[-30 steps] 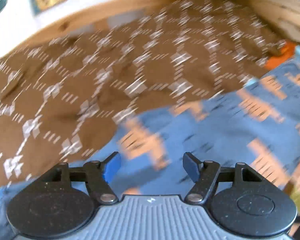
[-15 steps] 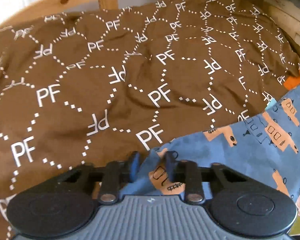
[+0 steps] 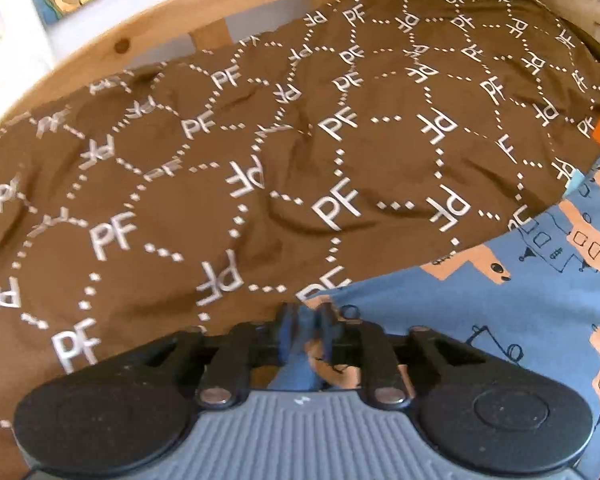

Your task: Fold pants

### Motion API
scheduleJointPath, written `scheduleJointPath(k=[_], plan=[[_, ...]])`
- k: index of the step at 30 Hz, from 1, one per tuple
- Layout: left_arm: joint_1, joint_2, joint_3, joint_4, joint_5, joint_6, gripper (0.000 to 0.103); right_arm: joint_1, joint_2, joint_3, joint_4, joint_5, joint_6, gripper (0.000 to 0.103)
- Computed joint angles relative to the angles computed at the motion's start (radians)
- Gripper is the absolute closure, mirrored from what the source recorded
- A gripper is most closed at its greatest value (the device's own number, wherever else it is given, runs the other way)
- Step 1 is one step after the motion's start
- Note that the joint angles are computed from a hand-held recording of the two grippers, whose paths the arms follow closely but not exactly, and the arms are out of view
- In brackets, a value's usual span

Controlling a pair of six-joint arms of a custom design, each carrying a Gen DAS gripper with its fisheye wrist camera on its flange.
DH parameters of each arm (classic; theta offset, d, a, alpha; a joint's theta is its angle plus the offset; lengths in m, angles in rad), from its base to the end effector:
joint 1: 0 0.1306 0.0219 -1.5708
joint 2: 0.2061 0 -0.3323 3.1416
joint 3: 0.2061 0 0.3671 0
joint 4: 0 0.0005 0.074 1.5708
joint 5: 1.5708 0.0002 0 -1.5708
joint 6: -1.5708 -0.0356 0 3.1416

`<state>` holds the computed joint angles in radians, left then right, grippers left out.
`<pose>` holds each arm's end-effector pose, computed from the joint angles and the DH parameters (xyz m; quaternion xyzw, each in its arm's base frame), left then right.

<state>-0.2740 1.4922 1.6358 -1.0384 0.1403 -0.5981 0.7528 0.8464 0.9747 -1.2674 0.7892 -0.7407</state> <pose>0.4757 -0.1394 0.4274 0.4186 0.8432 -0.0119 0.3371 0.2093 0.1608 0.3762 0.0769 0.9022 -0.1413 0.4002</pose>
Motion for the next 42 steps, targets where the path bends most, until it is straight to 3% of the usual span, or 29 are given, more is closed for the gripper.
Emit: scheduleJointPath(k=[1,2,3,9,12,18,22,26,30,34,37,41,42], plan=[[-0.003,-0.019,-0.015,0.021,-0.017,0.002,0.053,0.020,-0.019,-0.003,-0.016,0.034,-0.027,0.001],[0.000,-0.042,-0.034,0.049,-0.024,0.003,0.032,0.038,-0.032,-0.003,-0.040,0.068,-0.067,0.001],[0.000,-0.058,-0.050,0.078,-0.011,0.006,0.019,0.052,-0.050,-0.003,-0.070,0.100,-0.116,0.001],[-0.069,-0.117,-0.066,0.058,0.138,0.013,0.006,0.041,-0.168,-0.029,-0.162,0.148,-0.357,0.001],[-0.160,-0.109,-0.053,0.030,0.185,0.021,0.006,0.015,-0.237,-0.061,-0.133,0.126,-0.378,0.001],[-0.366,-0.006,0.014,0.064,0.216,0.011,0.009,-0.082,-0.330,-0.100,-0.040,0.057,-0.200,0.001],[-0.438,0.112,0.135,0.031,0.263,0.078,0.014,-0.145,-0.362,-0.116,-0.016,-0.034,-0.129,0.002],[-0.484,0.212,0.231,-0.010,0.295,0.103,0.022,-0.175,-0.402,-0.140,0.025,-0.134,-0.143,0.006],[-0.503,0.238,0.237,-0.039,0.288,0.033,0.051,-0.232,-0.439,-0.170,0.078,-0.232,-0.159,0.006],[-0.504,0.205,0.165,0.013,0.271,-0.005,0.058,-0.288,-0.415,-0.152,0.073,-0.285,-0.236,0.007],[-0.495,0.203,0.159,0.002,0.274,-0.010,0.060,-0.309,-0.426,-0.156,0.091,-0.298,-0.301,0.006],[-0.488,0.223,0.188,-0.027,0.280,0.010,0.061,-0.301,-0.475,-0.196,0.132,-0.255,-0.371,0.012],[-0.489,0.220,0.190,-0.031,0.277,0.008,0.061,-0.294,-0.487,-0.209,0.141,-0.235,-0.396,0.018]])
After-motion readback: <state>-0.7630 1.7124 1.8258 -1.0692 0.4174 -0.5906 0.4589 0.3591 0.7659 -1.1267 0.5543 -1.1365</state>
